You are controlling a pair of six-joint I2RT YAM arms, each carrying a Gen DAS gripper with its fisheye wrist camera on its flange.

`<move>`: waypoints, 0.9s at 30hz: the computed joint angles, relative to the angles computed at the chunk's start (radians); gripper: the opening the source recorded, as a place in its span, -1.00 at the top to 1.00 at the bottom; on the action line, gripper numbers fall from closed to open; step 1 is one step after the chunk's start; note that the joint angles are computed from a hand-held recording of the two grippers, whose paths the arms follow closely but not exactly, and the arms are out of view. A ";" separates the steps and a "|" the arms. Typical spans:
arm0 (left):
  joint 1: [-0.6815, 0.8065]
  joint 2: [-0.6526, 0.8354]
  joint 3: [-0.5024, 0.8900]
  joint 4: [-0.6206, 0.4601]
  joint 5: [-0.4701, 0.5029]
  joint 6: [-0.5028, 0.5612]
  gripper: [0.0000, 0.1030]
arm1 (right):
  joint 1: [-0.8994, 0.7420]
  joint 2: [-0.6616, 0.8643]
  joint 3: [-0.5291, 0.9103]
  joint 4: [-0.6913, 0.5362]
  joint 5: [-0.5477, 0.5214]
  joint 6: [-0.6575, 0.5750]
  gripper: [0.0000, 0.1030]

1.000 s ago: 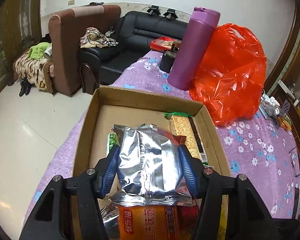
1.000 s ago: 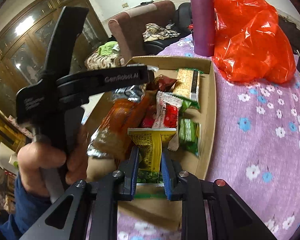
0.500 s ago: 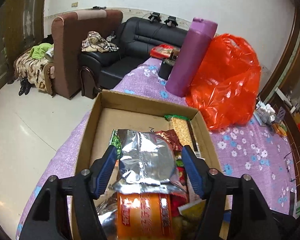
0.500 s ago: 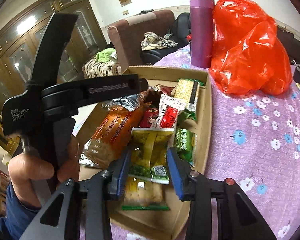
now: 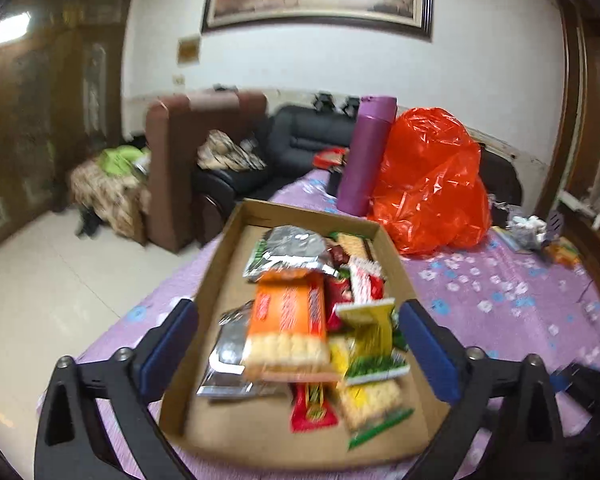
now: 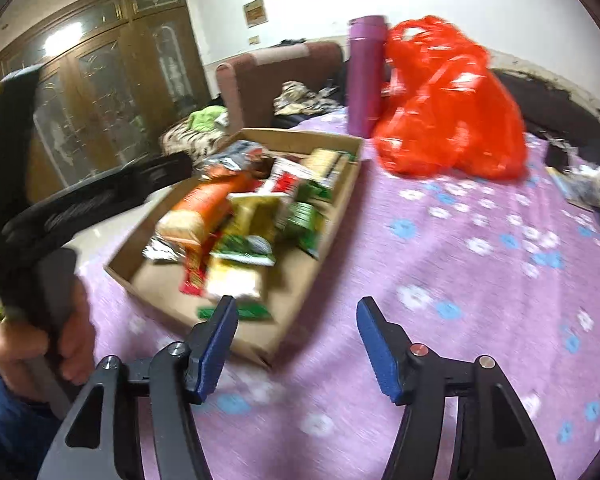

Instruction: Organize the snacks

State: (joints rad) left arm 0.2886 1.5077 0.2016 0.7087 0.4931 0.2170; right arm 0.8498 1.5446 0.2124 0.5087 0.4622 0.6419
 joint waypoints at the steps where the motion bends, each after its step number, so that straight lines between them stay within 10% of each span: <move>1: -0.008 0.006 -0.054 0.092 -0.030 -0.008 -1.00 | -0.003 0.002 -0.020 0.030 0.019 0.004 -0.56; 8: -0.173 0.105 -0.171 0.395 -0.312 -0.012 -1.00 | -0.056 -0.065 -0.122 0.121 0.055 0.034 -0.73; 14: -0.109 0.101 -0.122 0.290 -0.189 -0.015 -1.00 | 0.046 -0.018 -0.038 -0.007 0.195 0.061 -0.74; 27: -0.134 0.093 -0.089 0.206 -0.399 -0.065 -1.00 | 0.088 0.037 0.012 -0.058 0.244 0.050 -0.74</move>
